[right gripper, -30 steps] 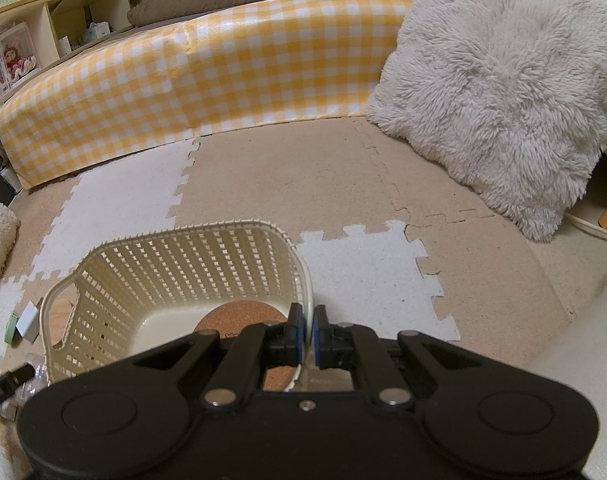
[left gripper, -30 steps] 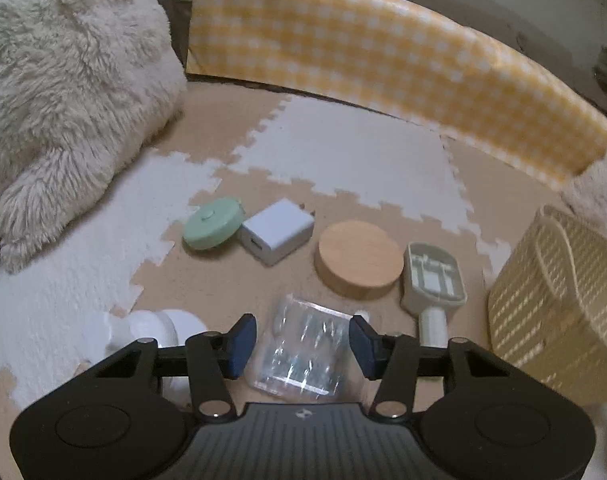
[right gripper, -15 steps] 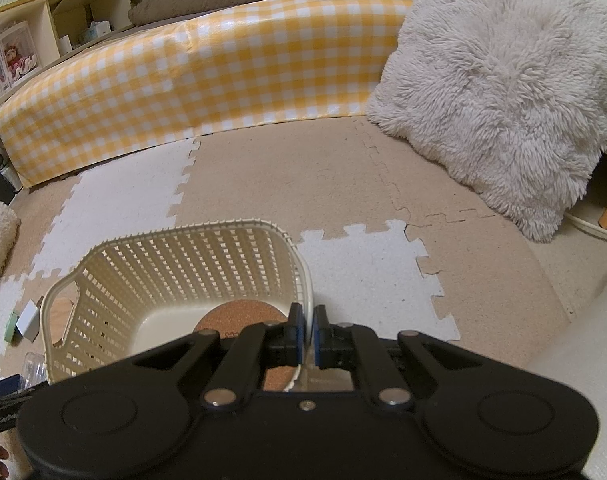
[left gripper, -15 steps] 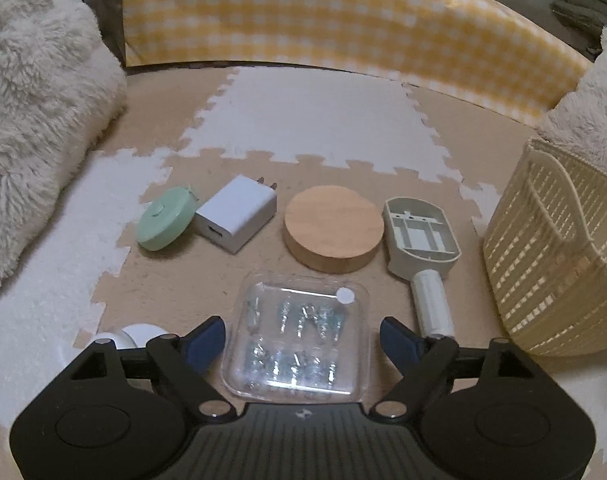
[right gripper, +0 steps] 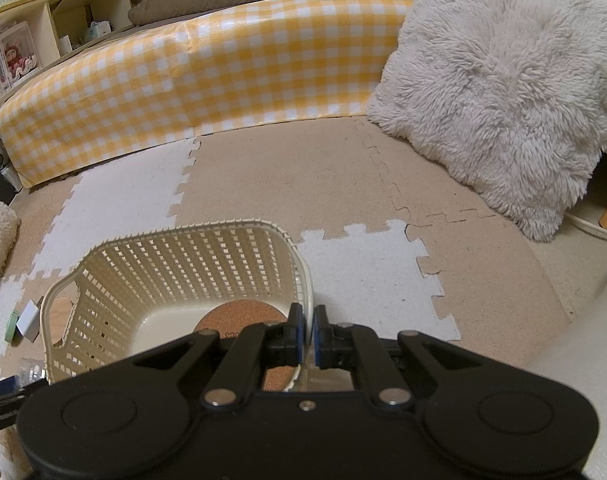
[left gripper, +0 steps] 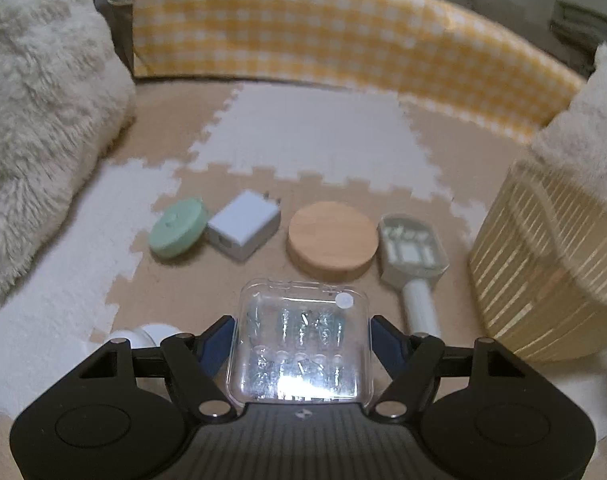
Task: Organize rigid objects
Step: 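Grasp the clear plastic pill case with the left tool and lift, then lower the pill case into the basket onto the coaster, open left tool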
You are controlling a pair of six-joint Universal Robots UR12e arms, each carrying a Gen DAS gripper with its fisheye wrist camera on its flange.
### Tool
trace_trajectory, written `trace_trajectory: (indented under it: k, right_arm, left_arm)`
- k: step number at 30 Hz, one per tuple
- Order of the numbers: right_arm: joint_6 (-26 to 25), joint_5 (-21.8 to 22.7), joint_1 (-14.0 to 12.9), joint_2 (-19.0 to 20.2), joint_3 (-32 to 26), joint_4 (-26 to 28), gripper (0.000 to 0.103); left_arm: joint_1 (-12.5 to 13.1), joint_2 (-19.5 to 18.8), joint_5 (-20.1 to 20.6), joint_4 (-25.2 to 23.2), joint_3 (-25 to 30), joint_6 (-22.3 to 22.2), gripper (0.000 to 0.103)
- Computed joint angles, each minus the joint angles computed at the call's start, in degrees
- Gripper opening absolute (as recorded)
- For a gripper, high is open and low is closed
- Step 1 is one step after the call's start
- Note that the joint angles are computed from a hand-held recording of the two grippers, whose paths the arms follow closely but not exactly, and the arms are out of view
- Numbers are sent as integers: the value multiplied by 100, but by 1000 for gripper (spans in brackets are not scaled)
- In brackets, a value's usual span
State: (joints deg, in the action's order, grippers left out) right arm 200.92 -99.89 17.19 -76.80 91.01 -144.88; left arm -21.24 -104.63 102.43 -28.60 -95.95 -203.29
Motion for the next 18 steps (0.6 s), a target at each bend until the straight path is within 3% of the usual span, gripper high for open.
trace_trajectory:
  k: [5,10,15,18]
  right_arm:
    - [-7,-3,0,-1,-1,4,5]
    - [-1,0,0,-1,-1,2,5]
    - [2,-5,2,1,-3,4,6]
    - [-7,-4,2,-1,0,0,6]
  left_arm:
    - [-17,71,-174,511,83,-24,73]
    - [-40,57,-761,894,292,-67,73]
    - [-127,-139,-1398,887,710,-26,73]
    - [-175,-345,-1761,558,1056,-65,73]
